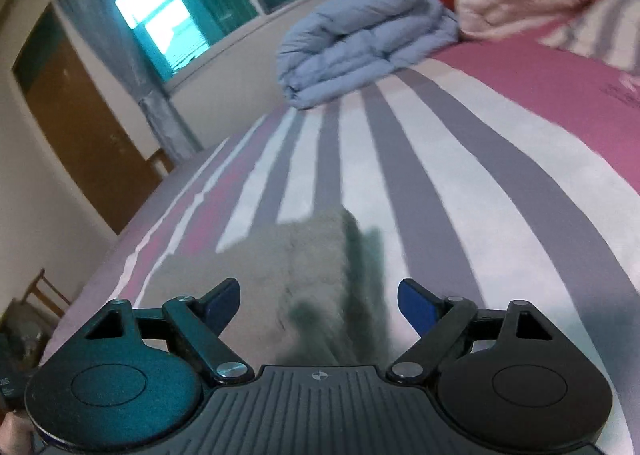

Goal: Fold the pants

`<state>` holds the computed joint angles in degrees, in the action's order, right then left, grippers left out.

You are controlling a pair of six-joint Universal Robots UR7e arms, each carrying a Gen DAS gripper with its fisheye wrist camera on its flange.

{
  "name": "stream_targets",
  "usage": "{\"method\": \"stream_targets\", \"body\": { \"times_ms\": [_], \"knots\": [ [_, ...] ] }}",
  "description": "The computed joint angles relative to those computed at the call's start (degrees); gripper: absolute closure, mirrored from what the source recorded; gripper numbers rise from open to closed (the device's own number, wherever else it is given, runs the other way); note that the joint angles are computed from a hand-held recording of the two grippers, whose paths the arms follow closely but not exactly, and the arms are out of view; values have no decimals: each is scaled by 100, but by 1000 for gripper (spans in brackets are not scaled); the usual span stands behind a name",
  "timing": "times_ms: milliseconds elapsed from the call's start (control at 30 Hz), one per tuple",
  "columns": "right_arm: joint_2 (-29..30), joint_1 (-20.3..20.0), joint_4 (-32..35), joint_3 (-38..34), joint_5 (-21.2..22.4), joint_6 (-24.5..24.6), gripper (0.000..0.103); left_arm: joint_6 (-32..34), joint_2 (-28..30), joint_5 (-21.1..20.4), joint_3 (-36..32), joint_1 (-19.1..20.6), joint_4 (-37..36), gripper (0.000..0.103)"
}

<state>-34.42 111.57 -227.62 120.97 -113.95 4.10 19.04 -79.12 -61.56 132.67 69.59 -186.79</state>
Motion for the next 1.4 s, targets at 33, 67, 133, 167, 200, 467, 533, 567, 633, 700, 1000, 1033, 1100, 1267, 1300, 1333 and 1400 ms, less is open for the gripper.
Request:
{"method": "stream_targets", "body": {
  "times_ms": [33, 67, 133, 167, 200, 467, 533, 567, 633, 700, 1000, 1033, 1100, 1267, 1300, 1333, 1400],
  "knots": [
    [-16, -31, 17, 123, 74, 57, 17, -73, 28, 106, 25, -18, 50, 7],
    [-52, -18, 242, 170, -38, 88, 17, -161, 80, 242, 18, -39, 92, 6],
    [-86, -44, 875, 152, -150, 318, 15, -436, 49, 265, -38, -35, 271, 6],
    [-91, -56, 870, 181, -85, 480, 15, -670, -57, 181, -77, -40, 476, 7],
    [-86, -22, 718, 215, -105, 539, 15, -743, -157, -38, -79, -1, 527, 7],
    [-461, -727, 47, 795, 1566, 1074, 15, -496, -158, -1051, -411, 393, 1143, 38],
    [-557, -1001, 342, 821, 2043, 1155, 15, -522, 5, -1189, -597, 503, 1296, 38],
    [-582, -1060, 477, 793, 2127, 1083, 15, -644, 83, -1406, -733, 603, 1392, 38],
    [-623, -1183, 666, 776, 2457, 1008, 14, -804, 205, -1743, -987, 754, 1706, 35],
    [-657, -1294, 760, 788, 2705, 1052, 2, -778, 335, -2087, -1207, 904, 2034, 27],
    [-941, -1571, 2270, 267, 3359, 813, 0, -506, 720, -2913, -1973, 1309, 3008, 39],
    [-937, -1552, 2351, 198, 3331, 788, 0, -517, 745, -3011, -2064, 1365, 3120, 42],
    [-897, -1512, 2468, 50, 3277, 778, 0, -597, 743, -3308, -2226, 1554, 3380, 51],
    [-950, -1654, 2749, -13, 3553, 534, 0, -622, 809, -3511, -2184, 1663, 3184, 50],
    [-919, -1645, 2760, -27, 3553, 506, 0, -720, 859, -3548, -2180, 1663, 3082, 50],
    [-887, -1617, 2828, -90, 3519, 453, 0, -818, 925, -3585, -2189, 1656, 2989, 50],
    [-725, -1546, 2814, -248, 3459, 391, 0, -900, 1003, -3632, -2203, 1627, 2879, 54]
  ]
}}
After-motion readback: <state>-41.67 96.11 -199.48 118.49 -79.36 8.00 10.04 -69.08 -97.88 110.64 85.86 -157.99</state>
